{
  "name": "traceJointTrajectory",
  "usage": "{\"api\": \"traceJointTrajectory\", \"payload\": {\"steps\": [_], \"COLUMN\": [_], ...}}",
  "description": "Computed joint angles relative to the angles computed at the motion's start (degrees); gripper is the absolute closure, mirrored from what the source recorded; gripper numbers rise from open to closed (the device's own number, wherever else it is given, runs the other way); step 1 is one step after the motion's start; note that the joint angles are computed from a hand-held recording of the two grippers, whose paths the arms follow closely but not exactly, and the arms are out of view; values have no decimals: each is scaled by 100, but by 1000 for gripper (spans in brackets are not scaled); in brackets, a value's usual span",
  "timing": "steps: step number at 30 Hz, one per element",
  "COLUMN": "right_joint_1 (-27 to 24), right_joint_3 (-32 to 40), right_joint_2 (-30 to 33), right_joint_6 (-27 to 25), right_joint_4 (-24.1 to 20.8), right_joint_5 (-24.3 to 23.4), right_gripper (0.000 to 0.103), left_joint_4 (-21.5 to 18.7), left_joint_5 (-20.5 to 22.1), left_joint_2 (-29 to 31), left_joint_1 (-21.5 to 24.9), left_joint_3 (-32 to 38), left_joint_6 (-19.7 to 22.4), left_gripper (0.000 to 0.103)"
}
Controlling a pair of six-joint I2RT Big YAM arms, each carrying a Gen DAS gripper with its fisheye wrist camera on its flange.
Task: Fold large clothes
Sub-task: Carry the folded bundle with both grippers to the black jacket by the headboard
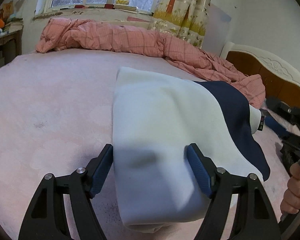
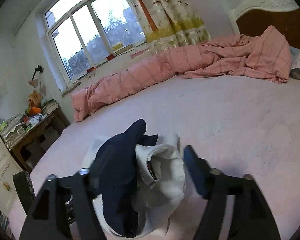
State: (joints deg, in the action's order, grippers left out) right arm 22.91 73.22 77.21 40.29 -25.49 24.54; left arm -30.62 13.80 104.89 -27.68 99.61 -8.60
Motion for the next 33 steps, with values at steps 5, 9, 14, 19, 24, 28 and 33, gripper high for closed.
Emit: {"api": "traceJointTrajectory", "payload": {"steps": [5, 9, 14, 19, 24, 28, 33], "right_joint_1": [-209, -58, -415, -706, -858, -866, -575], "right_joint_3": [495, 785, 406, -211, -604, -859, -658], "right_joint_2": [571, 850, 736, 575, 603, 603, 427], "right_joint_6": [114, -42, 630, 1024, 1225, 1515, 1062], "right_joint_4": [-947, -1422, -1029, -92, 829, 1616, 1096], "right_joint_5": [-1103, -497, -1396, -2481, -3092, -3203, -2291], "right_gripper": [26, 17, 6, 4, 5, 36, 54], "left_joint_4": [243, 434, 511, 305, -461, -367, -45], "left_joint_5": [-563, -1317, -1464, -882, 1765, 2281, 1720], "left_joint_2": [-86, -176, -185, -56, 605, 700, 236], "left_joint_1": [-146, -328, -367, -158, 411, 482, 287], "left_joint_3": [-151, -294, -328, -138, 569, 621, 262], "left_joint_6": [279, 615, 661, 43, -1734, -1872, -1172], "left_gripper": [29, 29, 24, 10, 4, 27, 54]}}
